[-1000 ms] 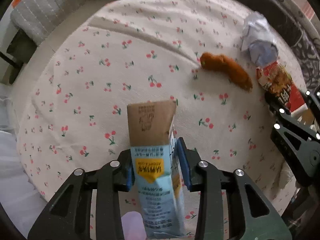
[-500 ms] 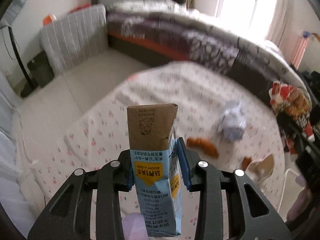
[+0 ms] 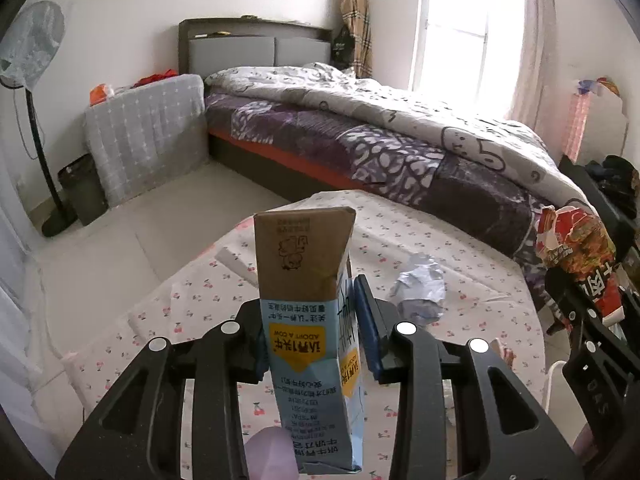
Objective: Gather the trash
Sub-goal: 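Lift the carton and noodle cup and carry them toward the white bin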
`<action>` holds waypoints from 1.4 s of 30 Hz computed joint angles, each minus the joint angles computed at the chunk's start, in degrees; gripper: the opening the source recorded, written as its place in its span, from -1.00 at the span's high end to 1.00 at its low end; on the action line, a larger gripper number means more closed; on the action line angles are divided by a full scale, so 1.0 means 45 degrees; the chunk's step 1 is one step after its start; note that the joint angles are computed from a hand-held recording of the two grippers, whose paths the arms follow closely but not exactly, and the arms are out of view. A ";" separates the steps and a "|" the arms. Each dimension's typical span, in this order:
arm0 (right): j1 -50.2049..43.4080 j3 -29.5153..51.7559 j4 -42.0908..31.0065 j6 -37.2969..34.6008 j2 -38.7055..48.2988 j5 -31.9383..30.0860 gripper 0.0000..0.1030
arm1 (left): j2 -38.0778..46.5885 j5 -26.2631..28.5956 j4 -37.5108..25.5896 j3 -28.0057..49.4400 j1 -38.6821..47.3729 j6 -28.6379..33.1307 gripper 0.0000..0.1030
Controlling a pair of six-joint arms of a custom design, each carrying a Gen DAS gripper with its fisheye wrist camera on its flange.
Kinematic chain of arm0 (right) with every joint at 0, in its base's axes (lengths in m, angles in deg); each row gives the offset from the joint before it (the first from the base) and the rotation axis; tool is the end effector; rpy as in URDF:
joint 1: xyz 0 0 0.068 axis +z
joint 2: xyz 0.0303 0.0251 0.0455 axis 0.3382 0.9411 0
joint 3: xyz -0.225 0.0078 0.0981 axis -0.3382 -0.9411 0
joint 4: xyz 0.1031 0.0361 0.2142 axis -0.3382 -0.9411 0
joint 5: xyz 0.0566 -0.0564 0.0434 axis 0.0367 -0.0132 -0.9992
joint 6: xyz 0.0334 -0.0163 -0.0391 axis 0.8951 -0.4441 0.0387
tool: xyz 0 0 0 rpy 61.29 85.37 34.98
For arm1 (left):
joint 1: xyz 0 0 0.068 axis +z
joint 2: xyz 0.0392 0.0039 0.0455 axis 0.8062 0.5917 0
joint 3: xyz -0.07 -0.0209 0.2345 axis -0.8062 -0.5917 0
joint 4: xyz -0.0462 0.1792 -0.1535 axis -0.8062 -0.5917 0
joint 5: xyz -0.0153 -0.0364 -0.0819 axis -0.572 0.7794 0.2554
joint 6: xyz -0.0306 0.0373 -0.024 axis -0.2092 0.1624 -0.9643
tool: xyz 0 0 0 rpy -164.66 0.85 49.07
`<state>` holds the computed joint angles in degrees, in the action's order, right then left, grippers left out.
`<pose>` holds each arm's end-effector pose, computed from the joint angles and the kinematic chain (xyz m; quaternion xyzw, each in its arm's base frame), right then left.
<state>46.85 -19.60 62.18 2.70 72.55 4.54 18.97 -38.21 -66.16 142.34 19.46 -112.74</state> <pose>0.3206 0.1563 0.2040 -0.1027 0.8472 0.0690 0.5167 0.3134 -0.1894 0.2078 -0.1107 0.8909 0.0284 0.4397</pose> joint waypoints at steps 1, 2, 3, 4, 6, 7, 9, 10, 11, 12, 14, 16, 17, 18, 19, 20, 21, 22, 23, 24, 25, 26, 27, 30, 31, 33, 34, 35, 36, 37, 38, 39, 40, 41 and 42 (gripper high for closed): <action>-0.0126 -0.0122 -0.0022 -0.0010 -0.0157 -0.0052 0.03 | 0.0081 -0.0084 -0.0024 0.0112 -0.0119 -0.0036 0.33; -0.0181 -0.0260 0.0008 -0.0009 -0.0288 -0.0050 0.03 | 0.0062 -0.0127 -0.0016 0.0112 -0.0189 -0.0056 0.33; -0.0266 -0.0421 0.0038 -0.0013 -0.0455 -0.0041 0.03 | 0.0140 -0.0136 -0.0016 0.0207 -0.0262 -0.0059 0.33; -0.0347 -0.0567 0.0026 -0.0025 -0.0619 -0.0057 0.03 | 0.0139 -0.0149 -0.0023 0.0210 -0.0330 -0.0071 0.33; -0.0520 -0.0741 -0.0023 -0.0080 -0.0809 -0.0076 0.02 | 0.0312 -0.0197 -0.0055 0.0427 -0.0478 -0.0094 0.33; -0.0621 -0.0872 -0.0032 -0.0096 -0.0931 -0.0062 0.02 | 0.0381 -0.0209 -0.0067 0.0517 -0.0541 -0.0107 0.33; -0.0799 -0.1020 -0.0088 -0.0087 -0.1099 -0.0082 0.02 | 0.0547 -0.0248 -0.0121 0.0744 -0.0708 -0.0144 0.33; -0.0896 -0.1124 -0.0099 -0.0101 -0.1205 -0.0063 0.02 | 0.0682 -0.0283 -0.0133 0.0912 -0.0812 -0.0134 0.33; -0.0954 -0.1160 -0.0117 -0.0102 -0.1259 -0.0029 0.02 | 0.0786 -0.0295 -0.0135 0.1039 -0.0878 -0.0114 0.33; -0.1070 -0.1246 -0.0122 -0.0109 -0.1353 -0.0047 0.02 | 0.0891 -0.0329 -0.0125 0.1167 -0.0971 -0.0100 0.33; -0.1313 -0.1387 -0.0159 -0.0137 -0.1537 -0.0113 0.02 | 0.1038 -0.0400 -0.0087 0.1328 -0.1171 -0.0051 0.33; -0.1548 -0.1558 -0.0193 -0.0156 -0.1740 -0.0109 0.02 | 0.1232 -0.0418 -0.0079 0.1551 -0.1316 0.0053 0.33; -0.1625 -0.1607 -0.0248 -0.0145 -0.1821 -0.0111 0.02 | 0.1380 -0.0446 -0.0090 0.1728 -0.1429 0.0097 0.33; -0.1744 -0.1664 -0.0324 -0.0126 -0.1915 -0.0112 0.02 | 0.1482 -0.0439 -0.0098 0.1854 -0.1496 0.0136 0.33; -0.1854 -0.1723 -0.0405 -0.0106 -0.2014 -0.0107 0.02 | 0.1587 -0.0420 -0.0107 0.1978 -0.1566 0.0178 0.33; -0.1910 -0.1750 -0.0457 -0.0089 -0.2065 -0.0080 0.02 | 0.1756 -0.0405 -0.0134 0.2180 -0.1655 0.0226 0.33; -0.2012 -0.1799 -0.0516 -0.0075 -0.2159 -0.0054 0.02 | 0.1880 -0.0420 -0.0164 0.2328 -0.1740 0.0234 0.33; -0.2139 -0.1841 -0.0562 -0.0086 -0.2235 -0.0098 0.01 | 0.2074 -0.0408 -0.0212 0.2564 -0.1844 0.0288 0.33; -0.2275 -0.1880 -0.0647 -0.0103 -0.2326 -0.0151 0.01 | 0.2188 -0.0444 -0.0255 0.2696 -0.1953 0.0295 0.33; -0.2404 -0.1950 -0.0696 -0.0113 -0.2431 -0.0151 0.01 | 0.2306 -0.0462 -0.0279 0.2842 -0.2025 0.0339 0.33; -0.2492 -0.2020 -0.0726 -0.0123 -0.2523 -0.0154 0.01 | 0.2439 -0.0496 -0.0311 0.3002 -0.2119 0.0376 0.33; -0.2670 -0.2088 -0.0812 -0.0158 -0.2638 -0.0183 0.01 | 0.2616 -0.0515 -0.0351 0.3211 -0.2236 0.0427 0.33; -0.2789 -0.2115 -0.0878 -0.0170 -0.2704 -0.0193 0.01 | 0.2766 -0.0504 -0.0383 0.3395 -0.2320 0.0476 0.33; -0.3257 -0.2164 -0.1180 -0.0168 -0.2909 -0.0354 0.01 | 0.3176 -0.0463 -0.0489 0.3895 -0.2550 0.0611 0.33; -0.3445 -0.2170 -0.1293 -0.0153 -0.2976 -0.0431 0.01 | 0.3375 -0.0450 -0.0528 0.4132 -0.2662 0.0680 0.33; -0.3742 -0.2265 -0.1389 -0.0169 -0.3142 -0.0537 0.01 | 0.3659 -0.0411 -0.0622 0.4501 -0.2810 0.0730 0.33; -0.3896 -0.2325 -0.1425 -0.0197 -0.3244 -0.0551 0.01 | 0.3845 -0.0375 -0.0670 0.4745 -0.2917 0.0758 0.33; -0.4010 -0.2336 -0.1456 -0.0219 -0.3292 -0.0572 0.00 | 0.3876 -0.0344 -0.0648 0.4769 -0.2975 0.0784 0.33; -0.4166 -0.2410 -0.1469 -0.0246 -0.3385 -0.0607 0.00 | 0.3998 -0.0304 -0.0666 0.4920 -0.3038 0.0820 0.33; -0.4346 -0.2483 -0.1508 -0.0282 -0.3489 -0.0635 0.00 | 0.4186 -0.0262 -0.0724 0.5176 -0.3146 0.0864 0.33; -0.4441 -0.2551 -0.1519 -0.0300 -0.3561 -0.0628 0.00 | 0.4343 -0.0240 -0.0768 0.5382 -0.3239 0.0903 0.33; -0.4583 -0.2622 -0.1530 -0.0333 -0.3643 -0.0628 0.00 | 0.4398 -0.0229 -0.0789 0.5471 -0.3304 0.0935 0.33; -0.4777 -0.2714 -0.1554 -0.0389 -0.3756 -0.0648 0.00 | 0.4577 -0.0210 -0.0826 0.5715 -0.3417 0.0997 0.33; -0.4938 -0.2739 -0.1572 -0.0443 -0.3794 -0.0699 0.00 | 0.4732 -0.0200 -0.0889 0.5940 -0.3492 0.1028 0.33; -0.5141 -0.2811 -0.1591 -0.0498 -0.3879 -0.0737 0.00 | 0.4890 -0.0175 -0.0947 0.6163 -0.3574 0.1071 0.33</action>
